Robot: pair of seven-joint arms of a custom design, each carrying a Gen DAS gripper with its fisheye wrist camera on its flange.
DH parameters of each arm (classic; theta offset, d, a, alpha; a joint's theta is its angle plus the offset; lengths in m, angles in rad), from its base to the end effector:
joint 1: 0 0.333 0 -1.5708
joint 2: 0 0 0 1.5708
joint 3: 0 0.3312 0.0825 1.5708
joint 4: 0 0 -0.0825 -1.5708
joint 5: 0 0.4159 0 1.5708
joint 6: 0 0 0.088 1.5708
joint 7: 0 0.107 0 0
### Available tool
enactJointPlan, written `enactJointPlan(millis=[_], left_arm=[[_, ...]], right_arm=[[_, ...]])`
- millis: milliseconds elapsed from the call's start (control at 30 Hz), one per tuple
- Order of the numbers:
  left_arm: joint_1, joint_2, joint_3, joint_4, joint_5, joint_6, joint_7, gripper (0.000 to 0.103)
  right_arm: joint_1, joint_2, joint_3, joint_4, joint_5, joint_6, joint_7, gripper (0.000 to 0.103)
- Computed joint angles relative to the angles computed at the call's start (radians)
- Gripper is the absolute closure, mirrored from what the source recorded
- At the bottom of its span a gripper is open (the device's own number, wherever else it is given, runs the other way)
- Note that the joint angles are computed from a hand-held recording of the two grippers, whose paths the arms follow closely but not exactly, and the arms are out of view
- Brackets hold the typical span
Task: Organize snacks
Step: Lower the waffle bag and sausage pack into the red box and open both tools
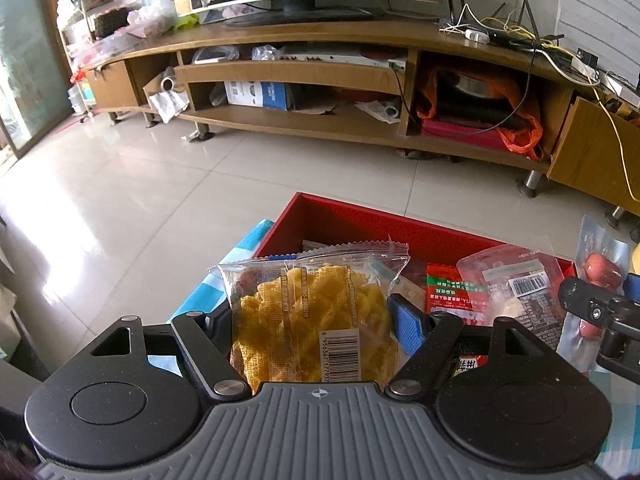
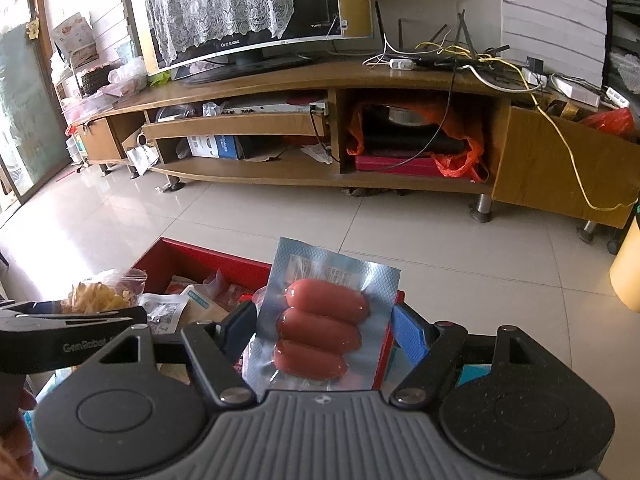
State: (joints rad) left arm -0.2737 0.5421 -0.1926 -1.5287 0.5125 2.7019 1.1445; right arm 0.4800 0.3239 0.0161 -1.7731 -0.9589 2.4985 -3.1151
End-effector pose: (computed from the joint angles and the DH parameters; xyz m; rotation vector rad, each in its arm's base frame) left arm 0.7001 -0.3383 0.4165 -1.4602 2.1397 -0.6853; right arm 0.6191 0.3397 0.4168 -1.3540 2.1003 -0.7720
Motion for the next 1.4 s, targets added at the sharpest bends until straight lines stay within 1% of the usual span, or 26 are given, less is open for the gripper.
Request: enactJointPlan(millis=[167,400,633,1133,1400], left_arm=[[0.010,0.010,-0.016,0.012,-0.019,-0.005,0.033,0.022],[0.005,0.030,-0.019,0.036,-0.035,-0.014,0.064,0.022],[0.002,0.046,-0.022,0.053,-0.047,-0.023,0.092,0.022],[-0.008,0.071,-0.016,0.086,-0.054,-0.048,0.111,0.022],[-0.010,0.089,-0.016,0.107,-0.061,-0.066,0.122,0.022]], right_arm=[[-0.008,0.015,0.004,0.008,0.032,0.006,-0.030,0.029],[-0.011,0.033,-0.002,0.019,0.060,0.018,-0.051,0.029],[-0.014,0.068,-0.003,0.046,0.103,0.029,-0.099,0.029],[0.000,0.097,-0.021,0.071,0.125,0.037,-0.120,0.029],[0.005,0.109,-0.023,0.084,0.126,0.023,-0.121,0.028]])
